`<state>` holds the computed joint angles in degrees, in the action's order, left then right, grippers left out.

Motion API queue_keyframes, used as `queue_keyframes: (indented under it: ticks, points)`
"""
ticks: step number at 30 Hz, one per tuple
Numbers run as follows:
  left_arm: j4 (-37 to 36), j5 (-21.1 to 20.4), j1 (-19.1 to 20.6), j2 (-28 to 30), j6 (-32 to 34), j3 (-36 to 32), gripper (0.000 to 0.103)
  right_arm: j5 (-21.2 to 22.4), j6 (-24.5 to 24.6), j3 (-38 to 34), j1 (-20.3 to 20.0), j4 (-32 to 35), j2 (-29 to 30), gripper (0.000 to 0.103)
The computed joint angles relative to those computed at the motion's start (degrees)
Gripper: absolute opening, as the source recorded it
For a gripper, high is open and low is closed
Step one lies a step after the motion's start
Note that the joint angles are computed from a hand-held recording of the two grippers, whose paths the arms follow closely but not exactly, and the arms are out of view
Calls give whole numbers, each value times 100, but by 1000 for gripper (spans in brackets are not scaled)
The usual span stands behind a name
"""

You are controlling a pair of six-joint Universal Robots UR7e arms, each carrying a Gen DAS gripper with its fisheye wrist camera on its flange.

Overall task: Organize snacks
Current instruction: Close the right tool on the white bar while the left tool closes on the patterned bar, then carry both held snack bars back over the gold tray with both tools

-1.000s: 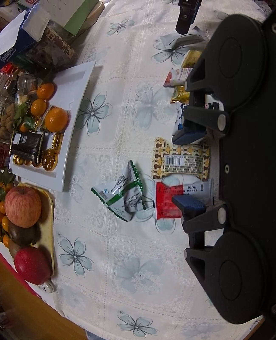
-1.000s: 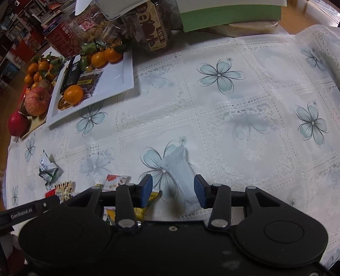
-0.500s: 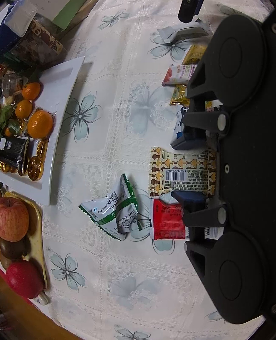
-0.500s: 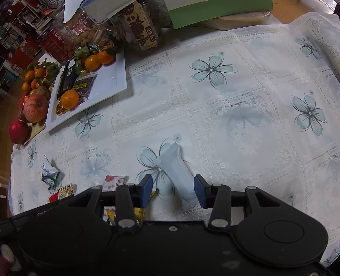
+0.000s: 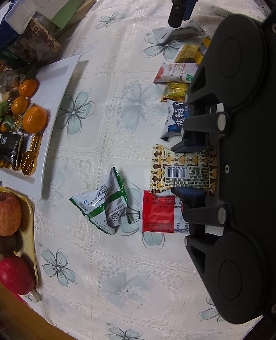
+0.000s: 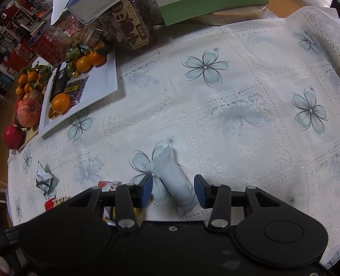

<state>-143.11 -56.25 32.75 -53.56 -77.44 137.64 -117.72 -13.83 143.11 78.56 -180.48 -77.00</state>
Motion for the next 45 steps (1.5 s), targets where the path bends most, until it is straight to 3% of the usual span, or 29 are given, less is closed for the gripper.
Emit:
queue_keyframes:
  ticks: [15, 20, 21, 31, 37, 45]
  points:
    - [-131, 0, 64, 28, 145, -1, 42, -470, 138, -211, 136, -340, 711, 46]
    - [-257, -84, 118, -84, 19, 82, 41, -660, 103, -189, 192, -402, 759, 26]
    - [-246, -134, 130, -115, -30, 88, 41, -650, 146, -186, 184, -332, 724, 22]
    - [276, -320, -322, -423, -335, 193, 40, -285, 514, 37, -38, 202, -37, 22]
    - [306, -643, -610, -716, -428, 360, 40, -212, 624, 179, -21, 485, -429, 22]
    - [791, -968, -1443, -1140, -756, 654, 40, -27, 477, 574, -24, 1016, -1255, 22]
